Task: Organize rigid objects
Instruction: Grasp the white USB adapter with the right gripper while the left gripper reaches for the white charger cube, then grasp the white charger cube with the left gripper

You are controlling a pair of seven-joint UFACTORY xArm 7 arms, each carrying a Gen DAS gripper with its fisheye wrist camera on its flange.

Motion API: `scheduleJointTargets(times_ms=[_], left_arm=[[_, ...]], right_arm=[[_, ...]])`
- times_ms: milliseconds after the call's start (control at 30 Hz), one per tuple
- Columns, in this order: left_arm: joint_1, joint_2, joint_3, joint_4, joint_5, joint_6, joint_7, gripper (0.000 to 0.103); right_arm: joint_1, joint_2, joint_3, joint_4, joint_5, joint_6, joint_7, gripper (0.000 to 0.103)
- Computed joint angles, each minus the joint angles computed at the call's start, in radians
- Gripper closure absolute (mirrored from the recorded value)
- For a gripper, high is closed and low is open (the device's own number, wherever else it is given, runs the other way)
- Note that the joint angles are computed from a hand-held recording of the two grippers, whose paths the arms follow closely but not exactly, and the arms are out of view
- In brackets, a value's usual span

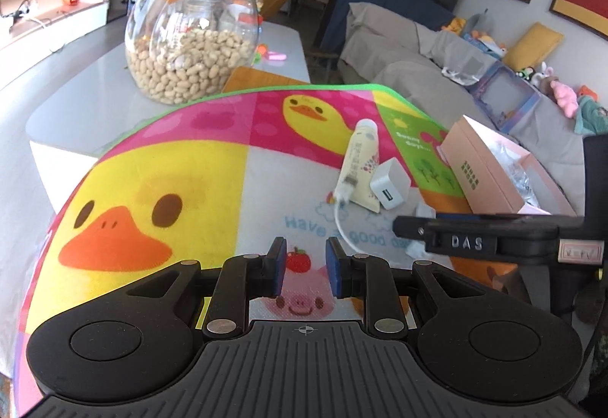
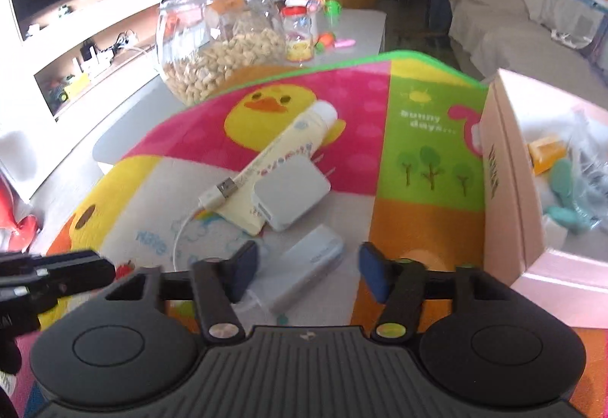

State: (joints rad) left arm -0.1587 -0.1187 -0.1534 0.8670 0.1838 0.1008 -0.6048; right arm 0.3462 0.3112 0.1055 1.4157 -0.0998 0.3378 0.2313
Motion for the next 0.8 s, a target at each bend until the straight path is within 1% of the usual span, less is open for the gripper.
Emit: scheduleJointTargets(times_ms=[33,67,100,133,233,300,367,433,500,533,567,600,633,667,733,767,800], left_arm=[[0.001,0.004,0.0,0.003,0.002,-0.007,0.0,0.078],[0.004,0.012,-0.003,0.01,0.009,-0.012,-0.006,0.078],[0.004,0.026,-0.004,0.022,0.013,-0.013,-0.009,0.078],[-0.003,0.041,-0.002,0.035,0.009,-0.016,-0.004,0.078],[-0.035,0.089,0.005,0.08,-0.018,-0.025,0.037,0.078],[-0.056,0.123,0.007,0.118,-0.019,-0.026,0.053,0.078],[-0.077,0.157,0.019,0.163,0.038,-0.024,0.027,0.078],[-0.11,0.195,0.05,0.215,0.138,-0.03,-0.03,0.078],[-0.155,0.237,0.096,0.282,0.242,-0.02,-0.096,0.078],[-0.171,0.262,0.112,0.32,0.267,-0.009,-0.111,0.078],[-0.178,0.288,0.118,0.359,0.269,0.002,-0.105,0.078],[-0.183,0.315,0.119,0.398,0.26,0.02,-0.089,0.078],[-0.181,0.345,0.112,0.442,0.236,0.051,-0.058,0.078],[-0.182,0.375,0.108,0.487,0.21,0.092,-0.034,0.078],[-0.184,0.428,0.103,0.566,0.159,0.177,0.001,0.078],[-0.173,0.446,0.09,0.584,0.119,0.195,0.03,0.075],[-0.149,0.458,0.061,0.593,0.061,0.195,0.078,0.075]], right_arm=[[0.002,-0.021,-0.002,-0.03,-0.012,-0.018,-0.009,0.066],[-0.012,-0.041,0.013,-0.056,0.0,-0.02,-0.044,0.074],[-0.02,-0.072,0.019,-0.094,0.008,-0.025,-0.063,0.077],[-0.026,-0.106,0.019,-0.136,0.015,-0.032,-0.073,0.082],[-0.054,-0.209,0.028,-0.26,0.054,-0.038,-0.127,0.082],[-0.06,-0.277,0.017,-0.341,0.021,-0.055,-0.114,0.082],[-0.071,-0.337,0.012,-0.413,-0.064,-0.072,-0.056,0.082],[-0.097,-0.394,0.019,-0.488,-0.154,-0.103,0.005,0.082],[-0.117,-0.437,0.026,-0.548,-0.171,-0.141,0.015,0.082],[-0.117,-0.453,0.024,-0.571,-0.151,-0.156,0.0,0.079],[-0.124,-0.467,0.029,-0.588,-0.147,-0.168,0.0,0.069],[-0.137,-0.473,0.038,-0.599,-0.154,-0.18,0.009,0.062],[-0.157,-0.476,0.052,-0.607,-0.174,-0.195,0.032,0.048],[-0.182,-0.477,0.07,-0.615,-0.203,-0.209,0.066,0.041],[-0.194,-0.481,0.074,-0.632,-0.205,-0.236,0.085,0.041],[-0.193,-0.483,0.074,-0.638,-0.198,-0.243,0.084,0.041],[-0.187,-0.484,0.068,-0.642,-0.183,-0.247,0.075,0.04]])
